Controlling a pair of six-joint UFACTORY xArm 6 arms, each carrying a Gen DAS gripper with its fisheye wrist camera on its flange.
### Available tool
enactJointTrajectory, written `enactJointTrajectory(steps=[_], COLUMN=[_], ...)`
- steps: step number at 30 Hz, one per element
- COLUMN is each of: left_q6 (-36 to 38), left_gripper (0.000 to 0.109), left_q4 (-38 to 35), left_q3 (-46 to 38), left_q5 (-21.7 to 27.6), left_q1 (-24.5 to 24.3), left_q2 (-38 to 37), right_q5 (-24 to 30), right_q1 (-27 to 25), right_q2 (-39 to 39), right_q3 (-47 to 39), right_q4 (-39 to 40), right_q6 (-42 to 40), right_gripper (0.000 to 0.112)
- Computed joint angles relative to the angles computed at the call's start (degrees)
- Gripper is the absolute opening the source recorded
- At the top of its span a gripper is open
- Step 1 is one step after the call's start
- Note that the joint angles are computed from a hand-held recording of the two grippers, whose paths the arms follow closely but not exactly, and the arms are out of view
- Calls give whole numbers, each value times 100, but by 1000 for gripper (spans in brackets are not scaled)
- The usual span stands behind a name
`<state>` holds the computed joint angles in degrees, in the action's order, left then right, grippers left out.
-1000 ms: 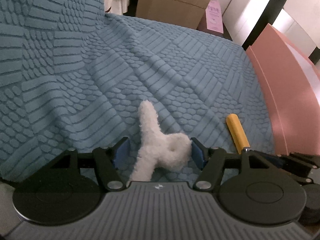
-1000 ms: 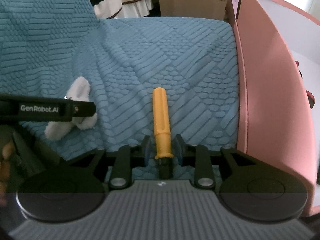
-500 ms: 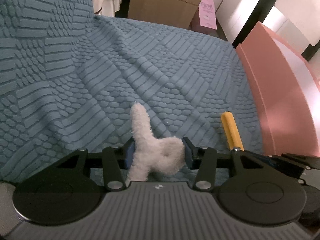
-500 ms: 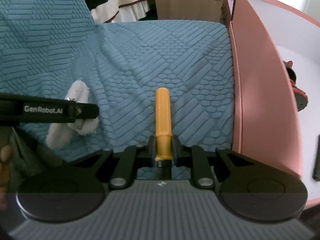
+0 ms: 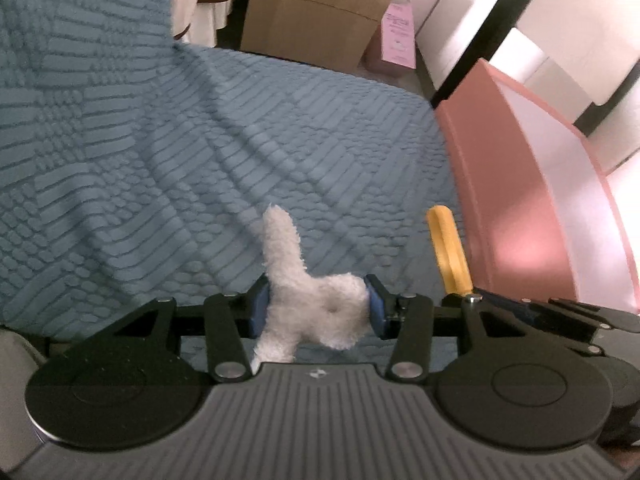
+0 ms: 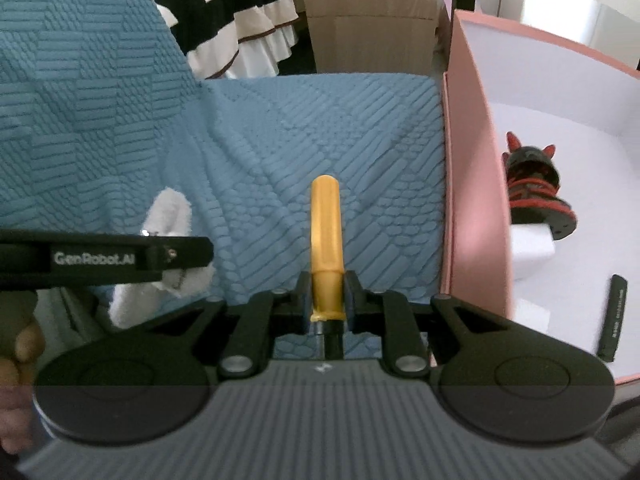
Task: Organize rigid objects
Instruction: 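Carry the fluffy toy and screwdriver in both grippers over the pink box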
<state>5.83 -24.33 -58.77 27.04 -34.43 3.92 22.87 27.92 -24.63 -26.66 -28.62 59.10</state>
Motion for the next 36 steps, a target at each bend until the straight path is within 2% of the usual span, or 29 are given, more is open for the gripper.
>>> enactJointTrajectory(steps=[15, 23, 29, 36], left_q6=[-370, -473, -343, -691], left_gripper=[54, 54, 54, 54], left_q4=[294, 265, -107, 167], left_q3=[-478, -825, -1183, -1933], left_q5=[472, 609, 648, 685], left_q1=[-219, -329, -451, -831], left_q2=[-407, -576, -517, -152], right_q5=[574, 952, 1201, 1410], right_q1=[-153, -268, -404, -728], right_q2=[-1214, -1793, -2160, -2656], right_q3=[-6, -200, -280, -257], right_q4=[636, 494, 409, 499], right_q6=[-647, -820, -953, -1293], right_gripper=[20, 20, 20, 20])
